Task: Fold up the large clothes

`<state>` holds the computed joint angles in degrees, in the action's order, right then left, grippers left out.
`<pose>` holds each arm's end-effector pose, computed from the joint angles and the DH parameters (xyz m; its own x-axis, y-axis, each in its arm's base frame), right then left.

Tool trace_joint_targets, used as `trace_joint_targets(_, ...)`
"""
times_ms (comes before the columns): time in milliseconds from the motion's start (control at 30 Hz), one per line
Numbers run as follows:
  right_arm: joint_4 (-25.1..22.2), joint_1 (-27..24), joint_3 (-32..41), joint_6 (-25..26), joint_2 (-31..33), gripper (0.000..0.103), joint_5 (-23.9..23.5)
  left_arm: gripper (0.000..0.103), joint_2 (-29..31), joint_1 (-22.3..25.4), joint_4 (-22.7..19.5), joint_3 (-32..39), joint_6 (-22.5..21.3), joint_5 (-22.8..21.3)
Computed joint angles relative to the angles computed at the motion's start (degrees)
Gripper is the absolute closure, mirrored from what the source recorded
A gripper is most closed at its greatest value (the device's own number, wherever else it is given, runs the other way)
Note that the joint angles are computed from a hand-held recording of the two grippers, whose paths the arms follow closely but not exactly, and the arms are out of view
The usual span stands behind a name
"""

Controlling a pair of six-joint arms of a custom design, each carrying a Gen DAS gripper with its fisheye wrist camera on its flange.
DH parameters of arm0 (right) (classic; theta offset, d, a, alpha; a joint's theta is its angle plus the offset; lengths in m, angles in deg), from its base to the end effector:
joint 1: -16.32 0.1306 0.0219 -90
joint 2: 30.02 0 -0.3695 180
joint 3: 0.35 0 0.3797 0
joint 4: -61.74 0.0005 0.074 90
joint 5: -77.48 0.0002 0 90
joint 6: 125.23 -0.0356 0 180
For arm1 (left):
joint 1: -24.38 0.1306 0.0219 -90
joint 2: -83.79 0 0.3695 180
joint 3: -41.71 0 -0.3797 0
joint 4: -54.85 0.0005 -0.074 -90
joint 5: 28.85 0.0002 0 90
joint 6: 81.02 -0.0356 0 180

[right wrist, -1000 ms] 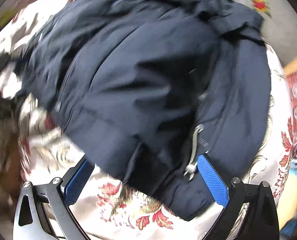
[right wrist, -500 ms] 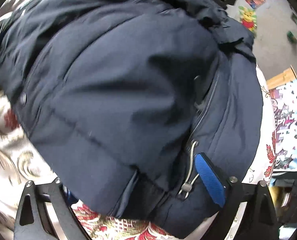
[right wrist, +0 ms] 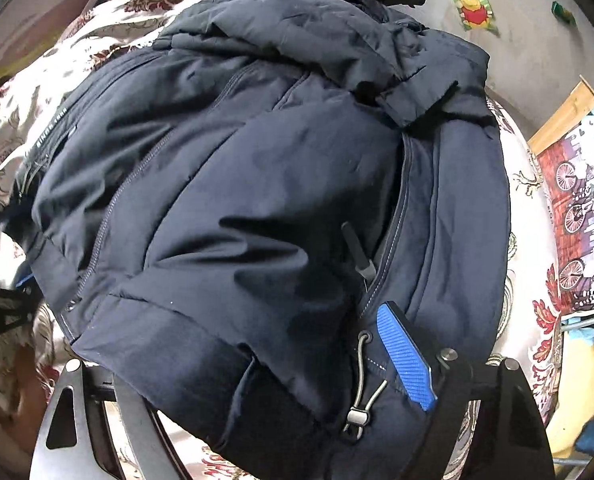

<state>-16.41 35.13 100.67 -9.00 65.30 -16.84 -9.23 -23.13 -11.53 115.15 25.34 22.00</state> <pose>0.4412 0.1526 0.4318 -0.6580 -0.6897 -0.3022 -0.7066 0.7043 -0.0688 0.2791 -0.2721 0.3106 -0.7782 0.5261 -0.3430 0.2898 0.7853 0.5471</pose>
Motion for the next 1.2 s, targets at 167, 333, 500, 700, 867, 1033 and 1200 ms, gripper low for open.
trace_joint_targets(167,-0.7,-0.6,1.0,-1.0,0.5,0.021,-1.8,0.072,-1.8,1.6,1.7,-0.1,2.1,-0.4)
trace_joint_targets(333,3.4,-1.6,-2.6,-1.8,-2.2,0.029,-3.7,0.086,-4.6,2.1,4.5,1.3,3.6,-2.6)
trace_joint_targets(500,8.1,-1.8,-9.3,-1.2,-7.1,0.067,-4.9,0.093,-5.1,3.2,6.5,4.9,2.9,-3.9)
trace_joint_targets(700,15.0,-2.0,-13.1,-4.9,-11.8,0.092,-6.0,0.096,-5.0,2.2,6.3,9.9,5.2,-7.0)
trace_joint_targets(867,19.4,-2.6,-12.9,-7.5,-16.2,0.094,-7.5,0.097,-6.3,1.0,4.0,12.8,8.9,-11.4)
trace_joint_targets(1033,20.0,-1.9,-11.1,-7.5,-19.7,0.095,-8.1,0.097,-7.8,-1.2,-1.2,16.0,13.4,-13.9)
trace_joint_targets(1200,17.6,-1.7,-8.9,-7.8,-22.6,0.095,-9.9,0.097,-9.2,-4.7,-7.2,19.5,16.5,-16.8)
